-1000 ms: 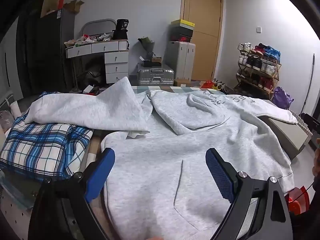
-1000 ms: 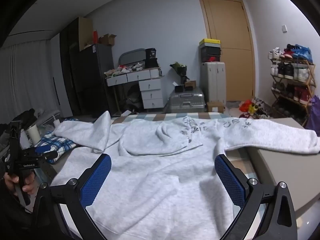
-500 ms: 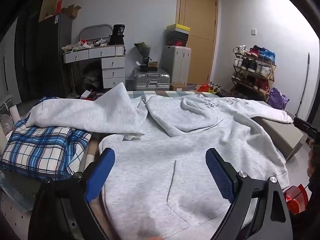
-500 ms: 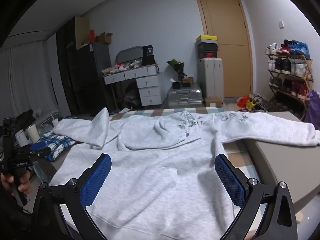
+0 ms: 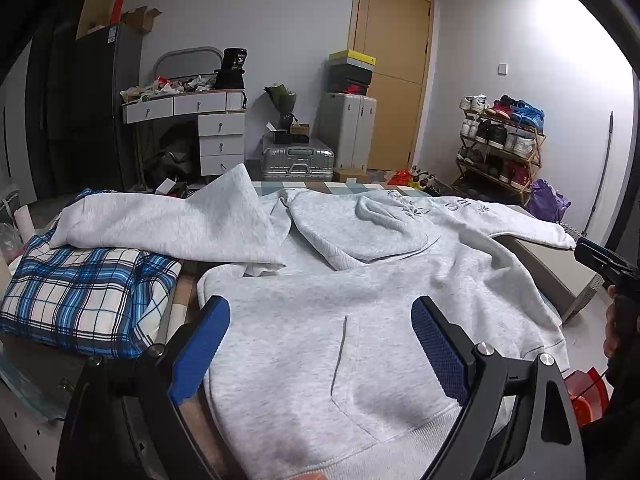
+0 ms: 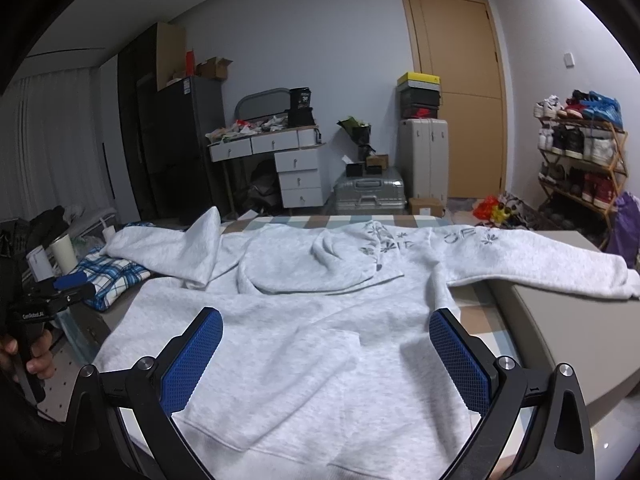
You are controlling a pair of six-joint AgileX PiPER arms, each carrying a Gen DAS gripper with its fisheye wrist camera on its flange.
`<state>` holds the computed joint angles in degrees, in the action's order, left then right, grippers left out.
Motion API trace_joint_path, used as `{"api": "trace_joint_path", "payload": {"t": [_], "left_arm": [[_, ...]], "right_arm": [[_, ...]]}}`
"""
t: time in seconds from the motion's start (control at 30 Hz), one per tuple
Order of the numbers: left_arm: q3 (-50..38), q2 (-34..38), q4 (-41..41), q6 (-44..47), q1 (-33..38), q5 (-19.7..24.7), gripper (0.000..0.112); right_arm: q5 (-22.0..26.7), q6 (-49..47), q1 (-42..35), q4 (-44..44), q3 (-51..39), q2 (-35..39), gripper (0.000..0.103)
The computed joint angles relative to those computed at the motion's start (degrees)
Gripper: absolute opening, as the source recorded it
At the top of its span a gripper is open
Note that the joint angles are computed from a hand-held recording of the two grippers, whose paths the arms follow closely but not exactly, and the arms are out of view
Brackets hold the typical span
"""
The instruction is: Fold large clothes
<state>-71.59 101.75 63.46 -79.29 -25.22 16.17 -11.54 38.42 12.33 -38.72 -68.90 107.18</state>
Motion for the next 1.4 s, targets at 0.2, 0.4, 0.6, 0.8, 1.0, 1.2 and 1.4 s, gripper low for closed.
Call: {"api": "trace_joint_path", "payload": {"t": [0.2,0.4,0.6,0.8,1.0,1.2,1.4], "left_arm": [[1.6,-0.8,0.4,-0.9,0.2,0.0,0.09],[2.7,-1.8,1.4,-2.3,-0.1,0.3,0.09],[3.0,-1.7,3.2,-3.6,0.0,-0.3,0.09],[2.2,-0.6,2.3,-2.8,0.2,-0.6,0.09],[0.4,1.6,-4.0,3.1,1.0,-1.1,0.09],[-1.9,3.7,-5.1,4.4,1.2,0.5,0.09],[-2.0,3.8,-1.3,0.4,0.4,2.7,0.09]], "right_arm": [[0.0,-2.9,0.6,3.1,0.2,0.3,0.103],[-0.1,-5.1,1.2,5.5,1.6,-0.4,0.103],[-1.3,-9.6,0.9,10.1,3.5,-1.4,0.103],[-1.0,-6.4,0.5,7.1,2.3,0.3,0.103],[0.2,4.6,0.0,-4.0,-1.2,3.7,0.103],[-1.9,10.7,-0.8,-10.3,-3.6,6.7,0.103],[-4.0,13.3,-1.4,-14.3,-4.8,7.7,0.103]]}}
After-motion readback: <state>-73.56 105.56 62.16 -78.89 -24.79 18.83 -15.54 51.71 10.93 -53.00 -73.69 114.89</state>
